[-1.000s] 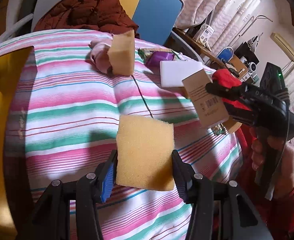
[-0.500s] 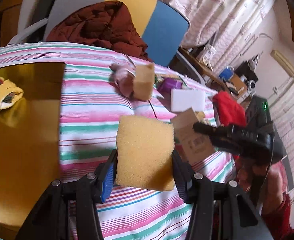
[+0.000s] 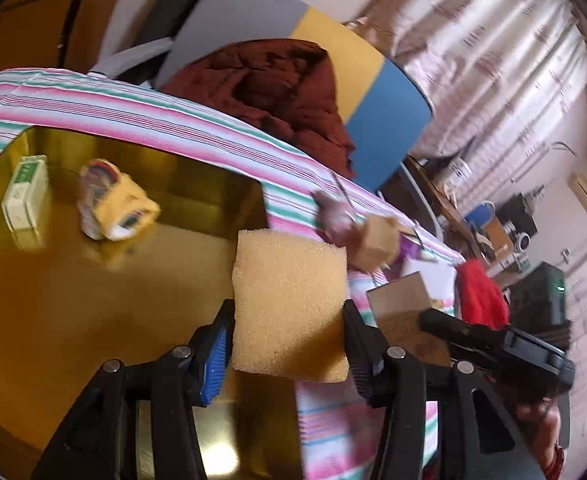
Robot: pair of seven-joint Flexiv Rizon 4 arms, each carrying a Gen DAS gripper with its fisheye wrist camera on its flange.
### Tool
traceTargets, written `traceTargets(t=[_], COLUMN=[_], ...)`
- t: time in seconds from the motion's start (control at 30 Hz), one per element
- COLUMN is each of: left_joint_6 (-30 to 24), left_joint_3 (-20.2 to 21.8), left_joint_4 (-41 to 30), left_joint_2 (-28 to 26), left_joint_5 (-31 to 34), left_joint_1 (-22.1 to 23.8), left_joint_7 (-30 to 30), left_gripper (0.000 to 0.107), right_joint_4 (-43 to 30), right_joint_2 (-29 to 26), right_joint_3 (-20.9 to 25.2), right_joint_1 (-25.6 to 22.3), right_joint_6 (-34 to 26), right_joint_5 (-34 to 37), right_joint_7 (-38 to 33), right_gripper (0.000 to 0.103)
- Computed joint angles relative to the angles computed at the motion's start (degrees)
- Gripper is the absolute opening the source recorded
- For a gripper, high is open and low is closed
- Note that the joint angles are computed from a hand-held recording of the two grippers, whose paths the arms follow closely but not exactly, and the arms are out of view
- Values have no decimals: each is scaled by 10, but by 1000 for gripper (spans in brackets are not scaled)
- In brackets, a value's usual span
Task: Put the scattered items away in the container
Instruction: 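Carry the beige box in the right tool and sponge in the left tool over the tray, then open the right tool to drop the beige box while the left tool releases the sponge in the tray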
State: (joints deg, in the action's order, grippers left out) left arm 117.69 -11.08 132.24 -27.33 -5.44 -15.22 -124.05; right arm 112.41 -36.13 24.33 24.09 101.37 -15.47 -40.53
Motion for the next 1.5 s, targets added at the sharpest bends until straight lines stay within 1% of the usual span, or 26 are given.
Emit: traceTargets(t=[0.07,0.13,0.17,0.2,0.23,0.27,0.3,0.33,0.37,0.4,0.47,0.57,0.7,0.8,0.87,0.97,1.07,1.1,1.13,1.17,1.2,1.27,1.3,1.33,1.43,1.5], left_joint_6=[-18,-42,-54,-61,-70,-81,-88,-93,-108,-111,-111,-110,-104,-100,-104,-94,-86,-83,-79,-79,-80,-78,-74,-68,-33,-26], left_joint_3=[6,-10,-24,-31,-48,-72,-80,-82,-74,-75,-61,-37,-23,-37,-47,-69,-85,-90,-95,-95,-94,-92,-93,-89,-42,-26], left_joint_4=[-6,-17,-26,-28,-31,-39,-44,-43,-47,-48,-45,-41,-36,-29,-22,-9,0,2,4,5,7,14,19,22,38,41], left_joint_2=[1,-3,-9,-11,-17,-27,-33,-35,-36,-39,-38,-35,-37,-39,-34,-32,-30,-30,-30,-29,-26,-19,-14,-11,3,9], left_joint_5=[-3,11,22,25,19,41,61,43,36,33,21,7,-2,-6,-9,1,13,19,25,29,32,39,45,46,30,28], left_joint_1=[8,40,63,75,93,127,145,147,143,148,141,124,114,129,139,163,181,187,192,193,193,192,193,187,134,114], left_joint_7=[8,12,16,17,24,14,3,17,22,24,26,32,39,28,17,-1,-20,-25,-30,-34,-36,-40,-42,-45,-59,-61], left_gripper=[51,51,51,51,51,51,51,51,51,51,51,52,52,53,56,60,61,61,61,61,61,61,61,61,60,61], right_joint_4=[-25,-53,-71,-83,-100,-116,-126,-141,-153,-166,-192,-225,-273,-299,-307,-315,-327,-331,-333,-332,-327,-307,-288,-270,-218,-182], right_joint_2=[-7,-15,-20,-24,-30,-36,-38,-43,-47,-52,-62,-74,-98,-112,-115,-122,-131,-134,-139,-141,-141,-129,-119,-110,-84,-65], right_joint_3=[2,-3,-5,-7,-9,-13,-16,-23,-29,-35,-42,-74,-106,-127,-149,-184,-191,-187,-179,-171,-165,-192,-213,-221,-242,-259], right_joint_1=[12,27,37,43,52,62,69,81,90,100,114,148,182,202,217,238,240,237,230,224,219,234,246,249,257,267], right_joint_6=[-11,-24,-33,-39,-47,-57,-63,-73,-79,-87,-104,-125,-156,-179,-193,-205,-222,-227,-222,-208,-191,-175,-155,-132,-77,-48], right_joint_5=[-7,-12,-13,-12,-12,-12,-10,-8,-5,-2,4,11,11,9,2,-12,-21,-21,-18,-13,-9,-10,-13,-15,-14,-10], right_joint_7=[-1,-4,-4,-6,-7,-9,-10,-10,-10,-10,-9,2,16,30,42,65,80,83,83,82,79,97,109,111,110,106], right_gripper=[54,54,54,54,54,54,54,54,54,54,54,54,54,54,54,55,57,61,63,67,68,83,83,83,83,83])
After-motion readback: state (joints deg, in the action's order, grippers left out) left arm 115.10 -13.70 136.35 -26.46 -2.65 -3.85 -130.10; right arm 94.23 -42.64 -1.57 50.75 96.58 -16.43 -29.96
